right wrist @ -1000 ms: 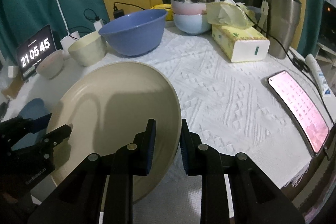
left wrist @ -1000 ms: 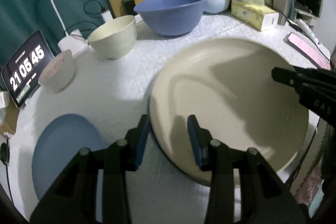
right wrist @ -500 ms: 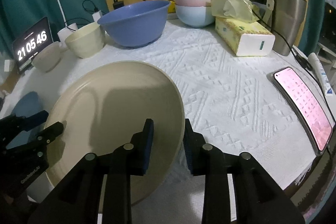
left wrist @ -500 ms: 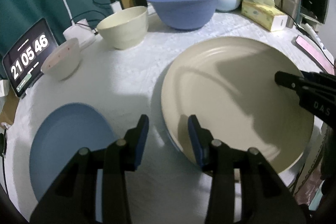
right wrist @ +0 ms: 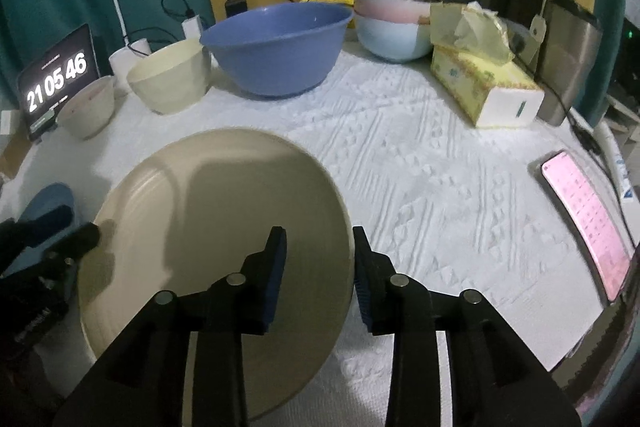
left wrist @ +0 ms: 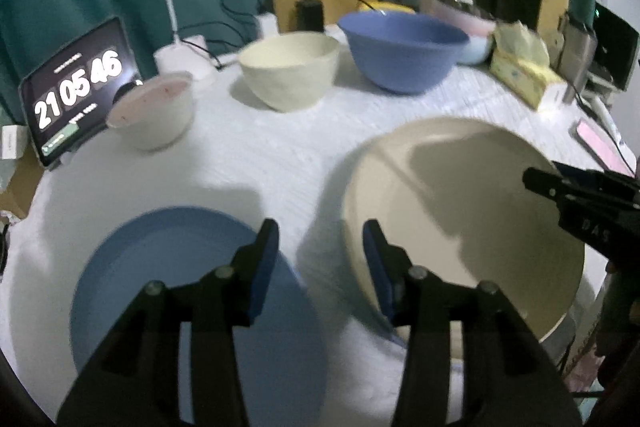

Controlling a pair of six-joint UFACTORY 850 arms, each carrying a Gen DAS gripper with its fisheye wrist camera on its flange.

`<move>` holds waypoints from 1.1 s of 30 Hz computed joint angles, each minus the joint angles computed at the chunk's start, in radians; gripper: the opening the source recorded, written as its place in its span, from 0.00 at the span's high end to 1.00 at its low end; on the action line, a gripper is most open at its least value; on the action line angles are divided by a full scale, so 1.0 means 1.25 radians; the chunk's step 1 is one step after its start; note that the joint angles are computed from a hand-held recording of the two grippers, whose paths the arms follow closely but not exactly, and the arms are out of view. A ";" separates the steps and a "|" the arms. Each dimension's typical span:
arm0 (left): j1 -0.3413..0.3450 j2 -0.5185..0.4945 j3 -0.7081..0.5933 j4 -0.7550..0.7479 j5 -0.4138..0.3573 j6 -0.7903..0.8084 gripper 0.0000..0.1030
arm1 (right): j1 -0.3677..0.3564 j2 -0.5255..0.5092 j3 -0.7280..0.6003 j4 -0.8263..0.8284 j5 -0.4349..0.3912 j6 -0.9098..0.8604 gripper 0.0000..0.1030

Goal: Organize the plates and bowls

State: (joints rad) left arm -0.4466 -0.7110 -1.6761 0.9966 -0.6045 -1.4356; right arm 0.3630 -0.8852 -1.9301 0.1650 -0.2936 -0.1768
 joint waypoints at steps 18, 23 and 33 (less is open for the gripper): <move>0.022 0.136 0.178 0.200 -0.027 -0.259 0.56 | 0.037 0.055 0.032 0.120 0.025 -0.141 0.62; 0.025 0.161 0.214 0.212 -0.041 -0.291 0.56 | 0.051 0.051 0.019 0.192 0.001 -0.224 0.62; 0.037 0.209 0.295 0.230 -0.057 -0.349 0.55 | 0.082 0.035 -0.011 0.223 -0.041 -0.286 0.62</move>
State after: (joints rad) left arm -0.4005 -0.4498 -1.3074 1.2836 -0.6758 -1.8725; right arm 0.4655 -0.8419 -1.9437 0.4434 -0.3449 -0.5346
